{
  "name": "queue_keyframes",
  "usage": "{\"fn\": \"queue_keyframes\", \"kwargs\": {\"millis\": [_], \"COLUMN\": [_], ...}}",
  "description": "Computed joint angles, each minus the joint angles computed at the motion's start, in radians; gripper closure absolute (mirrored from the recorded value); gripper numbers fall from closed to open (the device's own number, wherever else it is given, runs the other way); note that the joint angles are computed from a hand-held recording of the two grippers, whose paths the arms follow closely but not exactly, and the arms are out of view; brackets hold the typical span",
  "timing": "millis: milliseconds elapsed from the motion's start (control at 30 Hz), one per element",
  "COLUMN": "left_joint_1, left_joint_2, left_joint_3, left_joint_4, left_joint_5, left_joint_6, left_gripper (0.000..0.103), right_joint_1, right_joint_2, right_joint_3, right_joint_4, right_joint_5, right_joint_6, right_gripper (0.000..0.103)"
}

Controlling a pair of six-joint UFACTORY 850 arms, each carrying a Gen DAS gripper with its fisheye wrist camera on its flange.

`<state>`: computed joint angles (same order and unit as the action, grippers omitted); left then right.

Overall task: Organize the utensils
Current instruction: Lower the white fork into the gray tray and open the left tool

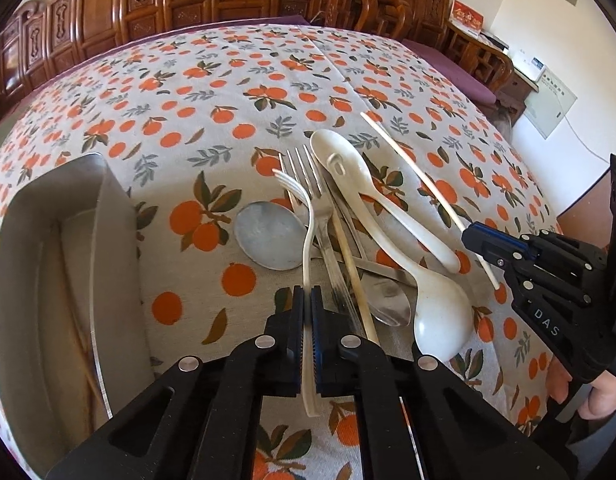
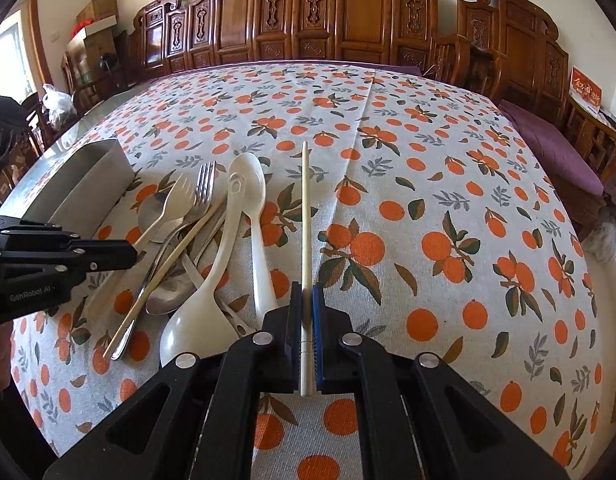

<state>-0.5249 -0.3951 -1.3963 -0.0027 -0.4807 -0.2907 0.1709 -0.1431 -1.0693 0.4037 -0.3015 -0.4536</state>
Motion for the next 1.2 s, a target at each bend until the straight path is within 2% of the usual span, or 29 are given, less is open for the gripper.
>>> {"fn": "queue_keyframes", "kwargs": {"millis": [567,733,1200], "left_joint_1": [-0.002,0.001,0.043], "left_joint_2": [0.172,0.217,0.300], "left_joint_3": [0.127,0.160,0.234], "left_joint_4": [0.114,0.144,0.205], "left_joint_5": [0.021,0.025,0.040], "left_joint_6": [-0.063,-0.080,-0.106], "left_gripper": [0.101,0.101,0.101], "right_joint_1": [0.031,0.044,0.104], "right_joint_2": [0.049,0.067,0.097], "right_joint_3": [0.029,0.035,0.036], "right_joint_4": [0.083,0.186,0.325], "right_joint_5": [0.012,0.010,-0.002], "right_joint_6": [-0.062,-0.146,-0.281], "right_gripper": [0.097,0.097,0.097]}}
